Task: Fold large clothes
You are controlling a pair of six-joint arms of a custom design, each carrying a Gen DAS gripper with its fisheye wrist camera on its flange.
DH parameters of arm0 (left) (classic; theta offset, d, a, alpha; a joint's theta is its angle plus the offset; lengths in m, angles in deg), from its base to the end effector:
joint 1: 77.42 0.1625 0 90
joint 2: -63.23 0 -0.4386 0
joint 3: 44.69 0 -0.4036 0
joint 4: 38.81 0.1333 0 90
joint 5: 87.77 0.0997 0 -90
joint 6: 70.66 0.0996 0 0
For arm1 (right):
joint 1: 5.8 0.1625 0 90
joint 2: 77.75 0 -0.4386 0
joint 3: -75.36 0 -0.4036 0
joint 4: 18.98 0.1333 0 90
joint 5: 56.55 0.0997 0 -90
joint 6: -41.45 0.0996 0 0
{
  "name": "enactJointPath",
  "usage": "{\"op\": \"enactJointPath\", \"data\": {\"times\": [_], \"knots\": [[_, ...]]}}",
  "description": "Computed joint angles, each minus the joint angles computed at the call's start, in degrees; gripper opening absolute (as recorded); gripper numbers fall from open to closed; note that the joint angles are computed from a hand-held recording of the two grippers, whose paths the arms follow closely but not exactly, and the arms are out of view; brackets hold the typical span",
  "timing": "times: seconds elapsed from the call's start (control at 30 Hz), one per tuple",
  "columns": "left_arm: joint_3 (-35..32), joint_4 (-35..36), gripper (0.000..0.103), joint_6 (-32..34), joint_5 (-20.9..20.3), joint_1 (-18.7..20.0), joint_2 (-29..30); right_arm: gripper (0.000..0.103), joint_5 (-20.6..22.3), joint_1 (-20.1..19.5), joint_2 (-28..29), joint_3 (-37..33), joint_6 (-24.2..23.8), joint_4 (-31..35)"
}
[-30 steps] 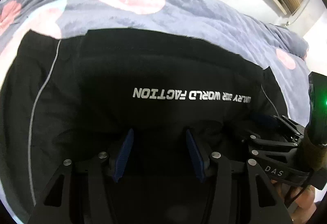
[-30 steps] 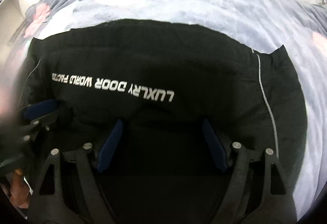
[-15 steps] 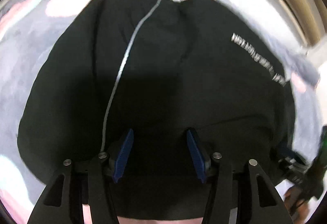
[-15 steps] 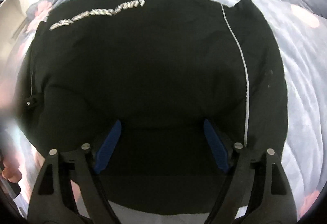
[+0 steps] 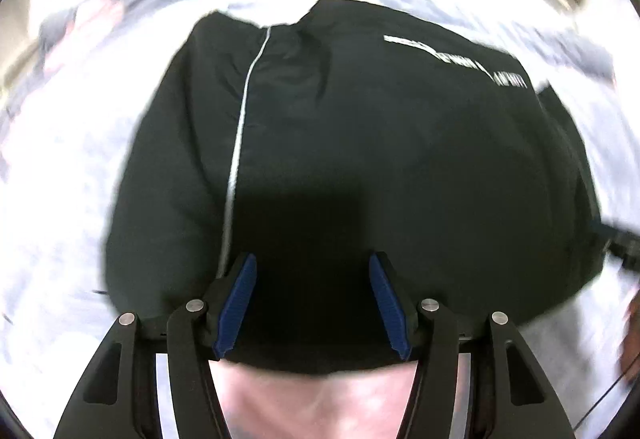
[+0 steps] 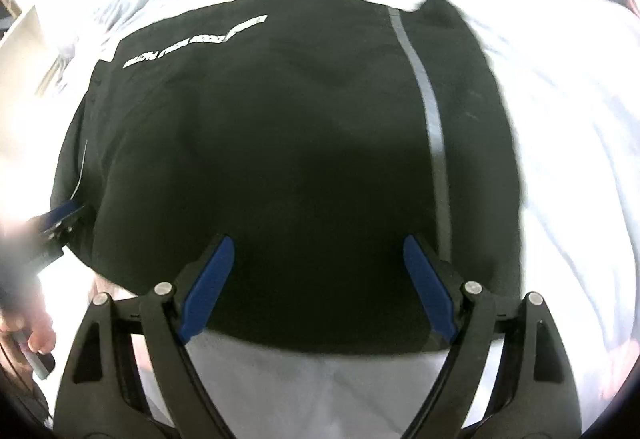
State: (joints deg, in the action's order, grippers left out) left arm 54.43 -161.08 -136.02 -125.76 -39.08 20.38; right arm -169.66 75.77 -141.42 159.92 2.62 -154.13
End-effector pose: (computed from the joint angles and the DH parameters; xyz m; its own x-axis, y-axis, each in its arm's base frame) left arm -0.3485 -0.5456 0.0286 -0.7057 -0.2309 -0.6699 0.1802 0.8558 -0.4848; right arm -0.0095 -0.7064 0.3691 -0.7741 -0.3362 0.5364 -0.4515 0.8871 -0.0957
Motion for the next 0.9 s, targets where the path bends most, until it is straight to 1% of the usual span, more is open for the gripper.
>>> {"op": "enactJointPath", "data": {"times": [0.07,0.13,0.2,0.23,0.3,0.33,0.4,0.47,0.6,0.67,0.7,0.77,0.9], "knots": [[0.54,5.63,0.06,-1.71,0.06,-1.74,-0.54,0.085,0.31,-1.26,-2.17,0.61,0.53,0.85],[1.74,8.36,0.06,-4.54,-1.42,-3.1,-1.34,0.085,0.5,-2.55,-3.62,0.5,1.37,1.74],[4.0,7.6,0.061,-7.6,-3.8,-4.05,-2.71,0.085,0.59,-3.65,-4.56,0.29,1.63,2.35],[3.64,5.99,0.061,-8.12,-4.34,-3.38,-1.79,0.085,0.52,-4.45,-6.63,2.61,1.01,1.12],[5.76,5.19,0.061,-12.14,-5.85,-4.24,-2.94,0.085,-0.17,-5.17,-7.49,2.96,0.36,0.29],[5.38,5.35,0.061,-12.84,-5.86,-4.05,-2.95,0.085,-0.29,-5.37,-8.03,2.84,0.43,0.65],[6.65,5.81,0.061,-16.07,-5.85,-4.76,-4.11,0.085,-0.24,-5.7,-8.28,2.67,0.72,0.58],[7.56,5.76,0.061,-16.19,-4.55,-4.34,-5.46,0.085,-0.63,-5.76,-7.62,1.36,0.68,0.62],[6.87,12.17,0.061,-18.68,0.73,-4.15,-8.37,0.085,-1.21,-5.37,-4.44,-3.1,-0.57,0.58],[6.36,14.57,0.061,-20.42,3.04,-2.73,-10.13,0.085,-1.85,-4.71,-2.24,-5.42,-0.11,0.26],[6.35,14.5,0.061,-20.92,3.96,-1.82,-11.04,0.085,-1.92,-4.58,-1.02,-7.06,0.36,0.53],[7.4,11.55,0.061,-19.69,4.85,-0.21,-12.71,0.085,-1.89,-4.47,0.51,-9.0,1.16,0.81],[10.02,0.05,0.061,-12.74,3.36,4.27,-14.47,0.085,-2.85,-4.53,3.17,-11.88,1.75,0.68]]}}
